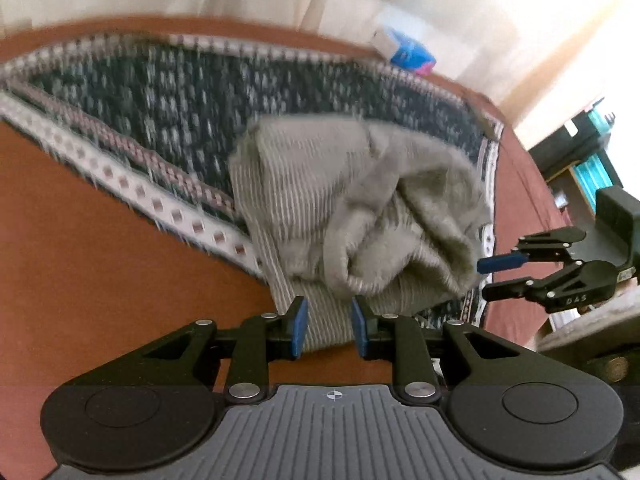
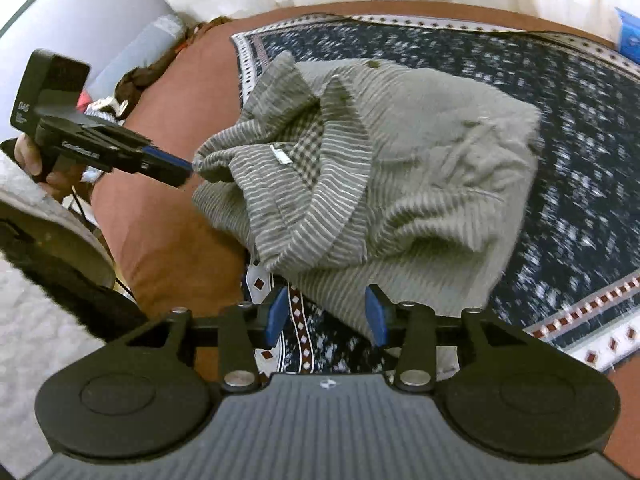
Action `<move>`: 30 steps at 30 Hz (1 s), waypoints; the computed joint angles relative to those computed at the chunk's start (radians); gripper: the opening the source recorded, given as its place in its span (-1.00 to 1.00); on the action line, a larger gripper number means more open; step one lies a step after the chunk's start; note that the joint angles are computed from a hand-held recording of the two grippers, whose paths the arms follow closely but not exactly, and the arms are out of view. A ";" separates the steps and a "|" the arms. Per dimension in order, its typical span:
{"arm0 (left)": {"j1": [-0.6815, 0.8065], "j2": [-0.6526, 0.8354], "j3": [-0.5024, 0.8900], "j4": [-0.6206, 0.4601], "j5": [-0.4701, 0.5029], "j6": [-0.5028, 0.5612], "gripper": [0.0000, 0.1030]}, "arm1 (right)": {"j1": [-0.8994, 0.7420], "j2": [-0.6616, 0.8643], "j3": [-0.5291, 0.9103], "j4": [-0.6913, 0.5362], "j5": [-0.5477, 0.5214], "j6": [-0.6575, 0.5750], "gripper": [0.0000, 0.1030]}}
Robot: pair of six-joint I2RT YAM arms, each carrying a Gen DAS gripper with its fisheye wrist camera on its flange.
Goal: Fold clothes
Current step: 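Lower the bunched shirt onto the mat and open both grippers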
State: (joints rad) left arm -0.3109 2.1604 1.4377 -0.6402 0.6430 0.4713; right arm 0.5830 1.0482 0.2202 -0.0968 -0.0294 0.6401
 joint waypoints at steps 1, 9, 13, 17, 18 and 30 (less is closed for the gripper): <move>0.002 -0.013 0.007 0.008 0.030 -0.002 -0.24 | 0.001 -0.053 0.005 -0.039 0.019 0.011 -0.09; -0.143 0.125 0.189 0.040 0.143 0.003 -0.20 | -0.131 0.050 0.077 0.185 -0.063 -0.072 -0.36; -0.180 0.253 0.303 0.084 0.113 -0.113 -0.21 | -0.203 0.311 0.138 0.365 -0.157 -0.136 -0.37; -0.172 0.333 0.350 0.189 0.109 -0.340 -0.20 | -0.259 0.518 0.152 0.541 -0.084 -0.061 -0.37; -0.166 0.343 0.350 0.209 0.117 -0.385 -0.19 | -0.263 0.537 0.144 0.569 -0.046 -0.018 -0.36; -0.105 0.080 0.029 0.345 0.017 -0.249 -0.11 | -0.206 0.065 -0.092 0.414 0.164 0.307 -0.31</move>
